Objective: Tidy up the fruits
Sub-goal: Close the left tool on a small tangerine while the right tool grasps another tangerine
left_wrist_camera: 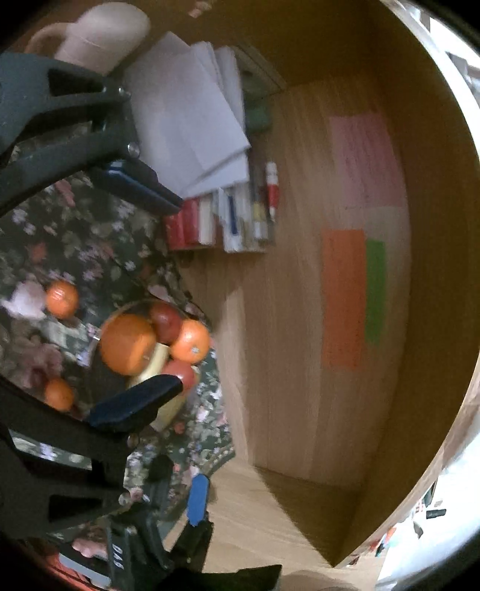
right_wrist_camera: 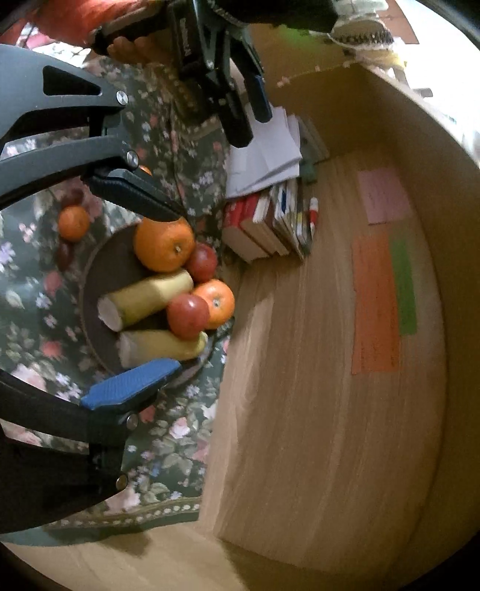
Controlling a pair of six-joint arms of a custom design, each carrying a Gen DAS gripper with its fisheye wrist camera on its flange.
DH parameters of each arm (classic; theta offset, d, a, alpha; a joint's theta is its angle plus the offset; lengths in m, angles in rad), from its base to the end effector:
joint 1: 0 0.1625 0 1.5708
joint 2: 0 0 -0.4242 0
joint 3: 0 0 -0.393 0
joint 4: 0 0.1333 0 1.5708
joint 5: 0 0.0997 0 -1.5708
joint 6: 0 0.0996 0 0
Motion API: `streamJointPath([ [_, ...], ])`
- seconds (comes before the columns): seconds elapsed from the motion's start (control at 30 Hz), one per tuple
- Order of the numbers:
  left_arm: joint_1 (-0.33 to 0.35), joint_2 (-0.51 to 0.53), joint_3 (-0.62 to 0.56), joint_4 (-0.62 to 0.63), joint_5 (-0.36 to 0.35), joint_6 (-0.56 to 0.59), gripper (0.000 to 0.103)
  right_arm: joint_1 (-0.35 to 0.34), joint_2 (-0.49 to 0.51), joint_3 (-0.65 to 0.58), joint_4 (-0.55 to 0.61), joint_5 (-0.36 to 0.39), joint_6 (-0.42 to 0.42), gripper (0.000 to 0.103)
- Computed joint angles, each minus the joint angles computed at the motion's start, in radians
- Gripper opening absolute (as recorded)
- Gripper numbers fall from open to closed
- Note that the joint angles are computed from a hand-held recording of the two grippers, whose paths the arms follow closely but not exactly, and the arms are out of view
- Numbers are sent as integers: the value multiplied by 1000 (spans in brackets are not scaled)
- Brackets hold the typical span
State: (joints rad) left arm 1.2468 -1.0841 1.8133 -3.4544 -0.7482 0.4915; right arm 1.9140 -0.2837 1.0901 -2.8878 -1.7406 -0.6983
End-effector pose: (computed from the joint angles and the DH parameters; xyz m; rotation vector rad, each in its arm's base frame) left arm 0.0065 -0.6285 0.3394 0.2669 2.0256 -1.2036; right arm 0.3837 -0.7275 -0.0394 1.3434 -2.4676 0.6794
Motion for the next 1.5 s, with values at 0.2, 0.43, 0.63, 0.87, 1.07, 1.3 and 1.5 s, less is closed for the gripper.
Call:
streamJointPath([
  [0.2,24,-45,88,39,16,-61,89,-5,-35,113,-32,4,24,75],
  [0.43,80,-48,129,141,-8,-150,86,-21,-11,147,14,-27,80,72],
  [0.63,112,-34,104,250,-49,-190,66,-22,19,121,86,-51,88,47],
  [0.87,134,3,49,296,-75,-192,61,-8,56,79,103,-100,60,43],
  [1.07,150,23,10,361,-88,-218,51,-4,68,62,109,-128,14,38],
  [1.3,161,28,-3,397,-112,-233,38,6,92,25,129,-149,-24,32],
  [1.5,145,7,28,366,-124,-227,38,-4,63,53,122,-115,-8,31],
])
